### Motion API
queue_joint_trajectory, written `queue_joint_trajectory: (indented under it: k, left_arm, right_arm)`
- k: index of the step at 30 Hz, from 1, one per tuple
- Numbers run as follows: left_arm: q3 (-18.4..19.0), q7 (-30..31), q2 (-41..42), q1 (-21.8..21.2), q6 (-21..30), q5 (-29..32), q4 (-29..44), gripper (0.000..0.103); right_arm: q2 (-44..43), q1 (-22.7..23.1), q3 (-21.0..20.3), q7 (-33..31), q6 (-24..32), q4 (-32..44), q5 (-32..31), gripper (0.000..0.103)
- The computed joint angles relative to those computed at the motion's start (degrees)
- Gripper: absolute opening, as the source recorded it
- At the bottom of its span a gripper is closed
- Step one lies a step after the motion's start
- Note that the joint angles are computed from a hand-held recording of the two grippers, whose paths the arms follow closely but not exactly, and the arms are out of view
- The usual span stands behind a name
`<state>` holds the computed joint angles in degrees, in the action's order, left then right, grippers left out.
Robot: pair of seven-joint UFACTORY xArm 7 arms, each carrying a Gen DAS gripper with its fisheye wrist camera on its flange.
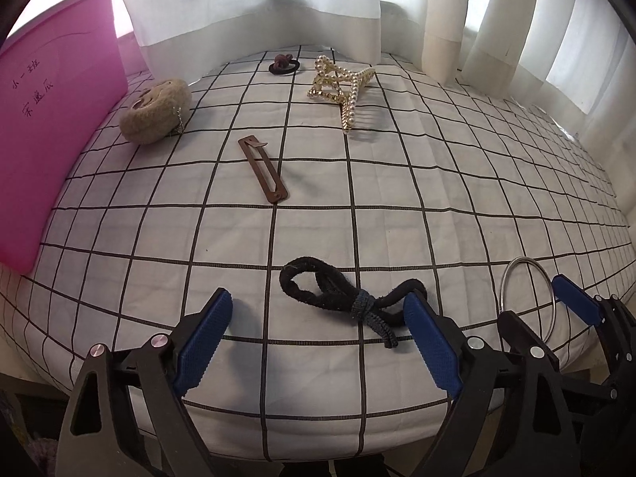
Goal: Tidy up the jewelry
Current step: 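Grasp the black hair tie with the left tool while the right tool grasps the silver bangle, then carry the hair tie with the left tool while the right tool carries the bangle to the bin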
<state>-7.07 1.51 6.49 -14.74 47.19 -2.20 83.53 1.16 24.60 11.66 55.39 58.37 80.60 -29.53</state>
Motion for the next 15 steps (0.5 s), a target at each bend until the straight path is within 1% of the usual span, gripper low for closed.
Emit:
queue_joint_trajectory:
  k: [2,3,5,6,7,8,9,11,15]
  left_arm:
    - [0.0,-0.2,-0.1,0.0,-0.3,-0.1,0.0,0.070]
    - [0.1,-0.1,-0.3,0.1,-0.4,-0.3,-0.1,0.067]
    - [0.0,0.2,-0.4,0.3,-0.6,-1.1,-0.1,0.048]
    - [0.0,0.6,-0.3,0.4,-0.5,-1.6,0.1,0.043]
    - [0.0,1.1,-0.3,0.5,-0.4,-2.1,0.2,0.029]
    - [-0.1,1.6,-0.3,0.5,-0.2,-2.6,0.4,0.020]
    - [-0.1,1.5,-0.3,0.4,-0.3,-2.4,0.4,0.018]
    - [-0.1,1.4,-0.8,0.3,-0.9,-1.8,-0.2,0.017]
    - [0.1,1.5,-1.9,0.5,-2.0,-1.9,-0.9,0.016]
  right_arm:
    - [0.0,-0.1,-0.1,-0.6,-0.2,0.0,0.5,0.071]
    - [-0.1,-0.2,-0.1,-0.8,-0.4,0.0,0.7,0.071]
    - [-0.3,-0.3,-0.2,-1.1,-0.8,-0.3,1.1,0.071]
    - [-0.3,-0.3,-0.2,-1.2,-1.0,-0.3,1.3,0.071]
    - [-0.4,-0.4,-0.2,-1.3,-1.1,-0.4,1.4,0.071]
    - [-0.5,-0.5,-0.2,-1.3,-1.3,-0.5,1.6,0.071]
    - [-0.7,-0.5,-0.2,-1.1,-1.4,-0.7,1.7,0.071]
    - [-0.9,-0.6,-0.1,-1.1,-1.7,-0.9,2.0,0.071]
    - [-1.3,-0.7,0.1,-0.9,-1.9,-1.0,1.8,0.071]
